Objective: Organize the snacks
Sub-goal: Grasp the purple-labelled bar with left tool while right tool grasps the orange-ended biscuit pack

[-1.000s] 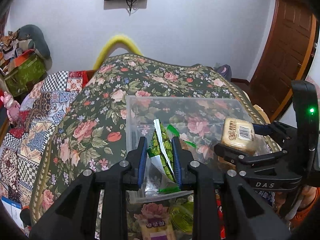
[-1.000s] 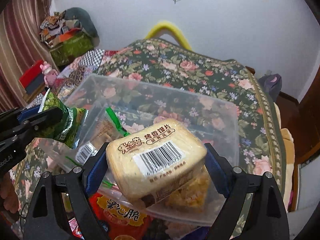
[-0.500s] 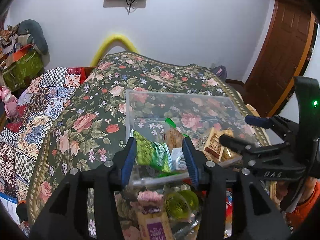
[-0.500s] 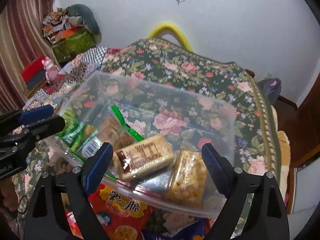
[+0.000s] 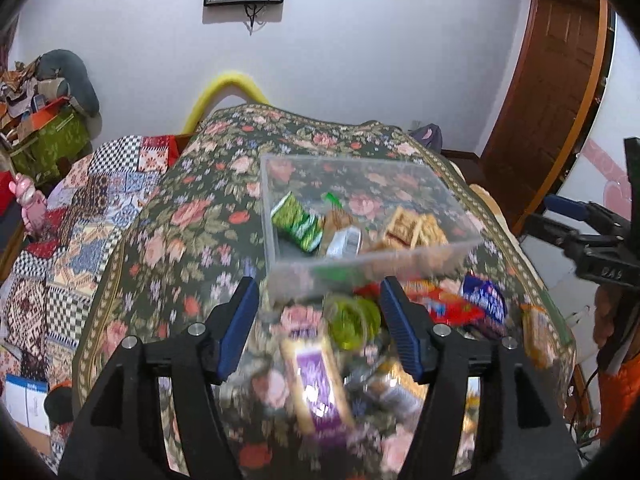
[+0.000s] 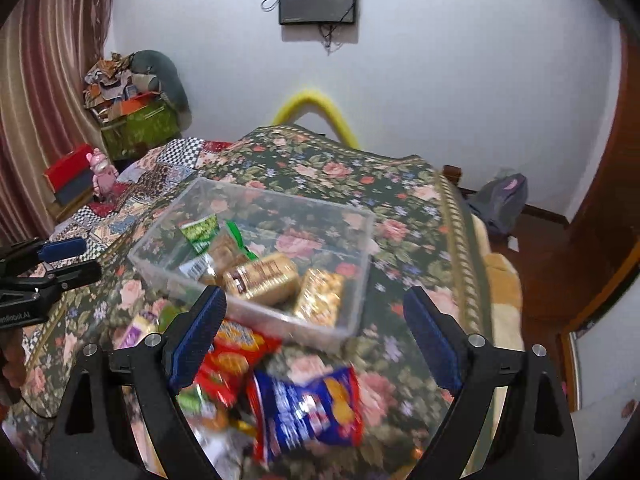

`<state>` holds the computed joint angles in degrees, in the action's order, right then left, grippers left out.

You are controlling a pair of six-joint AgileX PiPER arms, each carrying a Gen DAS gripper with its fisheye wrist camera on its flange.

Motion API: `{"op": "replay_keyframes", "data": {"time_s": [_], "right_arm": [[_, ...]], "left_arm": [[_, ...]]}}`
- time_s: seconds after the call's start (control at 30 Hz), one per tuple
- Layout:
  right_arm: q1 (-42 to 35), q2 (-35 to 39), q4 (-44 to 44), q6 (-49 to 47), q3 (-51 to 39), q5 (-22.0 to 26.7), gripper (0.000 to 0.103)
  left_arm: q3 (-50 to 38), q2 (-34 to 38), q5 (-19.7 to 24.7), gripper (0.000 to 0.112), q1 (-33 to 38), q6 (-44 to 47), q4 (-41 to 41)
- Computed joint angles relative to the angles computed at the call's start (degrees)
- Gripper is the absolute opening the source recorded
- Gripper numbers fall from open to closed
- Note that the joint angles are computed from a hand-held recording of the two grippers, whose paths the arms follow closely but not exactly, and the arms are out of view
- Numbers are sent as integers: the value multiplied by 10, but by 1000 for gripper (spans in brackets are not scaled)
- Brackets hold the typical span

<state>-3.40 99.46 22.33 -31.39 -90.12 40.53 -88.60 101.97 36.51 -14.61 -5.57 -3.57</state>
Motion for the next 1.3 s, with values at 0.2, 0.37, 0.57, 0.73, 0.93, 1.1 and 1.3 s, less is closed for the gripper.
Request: {"op": "replay_keyframes", "data": {"time_s": [0.2,0.37,0.57,0.73,0.93,1.1,1.3], "right_arm": [[-38,-54,3,-16,104,-29,89],[-81,-70,12,-32,173,-28,89],[-123,-73,-1,-23,241,-43,89],[-154,-50,24,-28,252,-37,89],[-153,-14,45,-30,233,-20,57],[-120,-24,32,-33,258,-59,40],[-103,-26,35,-43,267,-80,32]], "left_arm": [[84,-33,-25,63,-1,-14,15],[140,-43,-41,63,-2,-21,9],[172,-32,-56,63,-10,-27,12],[167,-8,-62,63,-14,-21,6],[137,32,-65,63,-18,-32,19],[124,56,-76,57,-17,-36,23],[137,56,-97,45,-20,-51,39]]}}
